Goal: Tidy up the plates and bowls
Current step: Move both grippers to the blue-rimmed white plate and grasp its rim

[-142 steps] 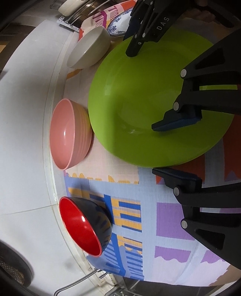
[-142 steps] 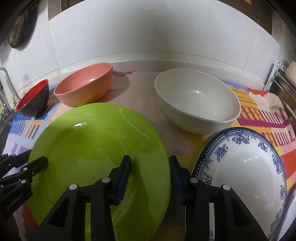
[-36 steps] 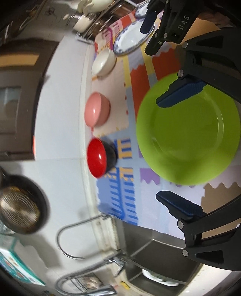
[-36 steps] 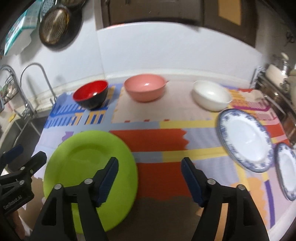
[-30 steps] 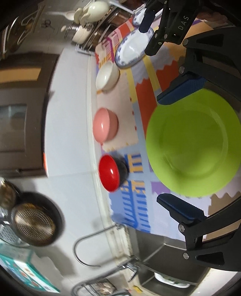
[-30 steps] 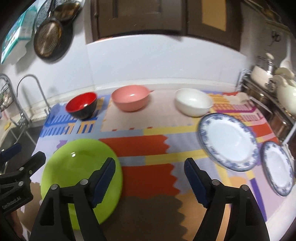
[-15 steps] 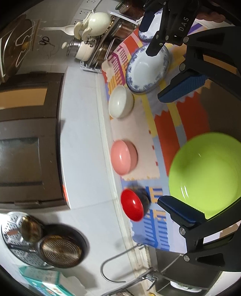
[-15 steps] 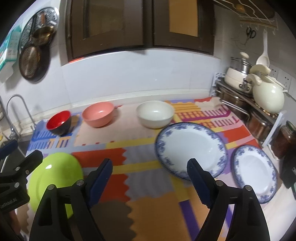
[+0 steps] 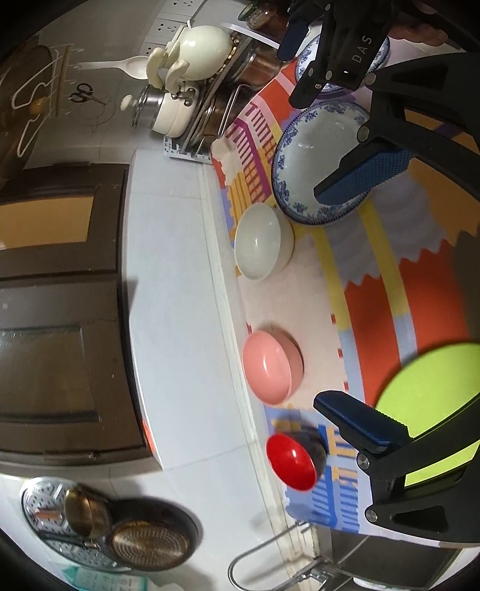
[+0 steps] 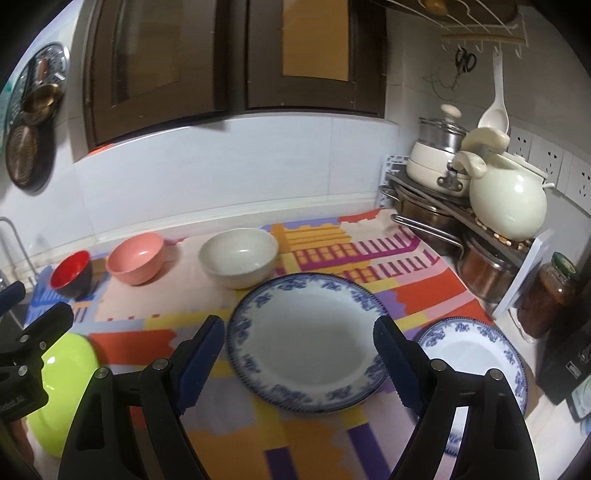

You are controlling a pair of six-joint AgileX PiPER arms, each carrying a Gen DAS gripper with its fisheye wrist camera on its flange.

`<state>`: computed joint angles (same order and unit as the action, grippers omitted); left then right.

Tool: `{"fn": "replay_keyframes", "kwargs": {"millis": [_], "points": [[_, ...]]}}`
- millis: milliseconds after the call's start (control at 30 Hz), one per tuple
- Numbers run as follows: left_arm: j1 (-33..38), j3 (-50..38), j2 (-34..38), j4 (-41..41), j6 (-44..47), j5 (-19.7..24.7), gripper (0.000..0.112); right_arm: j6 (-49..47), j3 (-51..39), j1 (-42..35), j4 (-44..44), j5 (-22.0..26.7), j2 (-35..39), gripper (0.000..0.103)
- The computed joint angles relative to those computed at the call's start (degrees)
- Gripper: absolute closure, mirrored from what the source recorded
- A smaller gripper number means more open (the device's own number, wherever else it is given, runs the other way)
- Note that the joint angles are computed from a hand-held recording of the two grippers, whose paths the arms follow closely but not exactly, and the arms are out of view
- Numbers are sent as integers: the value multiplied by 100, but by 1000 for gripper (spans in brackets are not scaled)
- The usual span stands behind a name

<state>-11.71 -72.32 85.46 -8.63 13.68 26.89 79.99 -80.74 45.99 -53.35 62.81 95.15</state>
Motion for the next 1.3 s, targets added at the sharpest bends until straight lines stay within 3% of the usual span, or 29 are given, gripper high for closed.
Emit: {"fn": "replay_keyframes", "kwargs": {"millis": [367, 633, 933, 1300], "points": [[-919, -887, 981, 1606, -1858, 366, 10, -357, 706, -1101, 290, -997, -278, 20], [-1297, -1464, 1749, 2104, -2871, 607, 10, -759, 1012, -1980, 609, -1816, -108, 20], [-1504, -2152, 2609, 2250, -3093, 1003, 12, -1065, 1134, -2783, 1133, -2574, 314, 20], [-1415, -2961, 3388, 1585, -2662, 1465, 25, -1409, 955, -3147, 1487, -2734, 804, 21]]}}
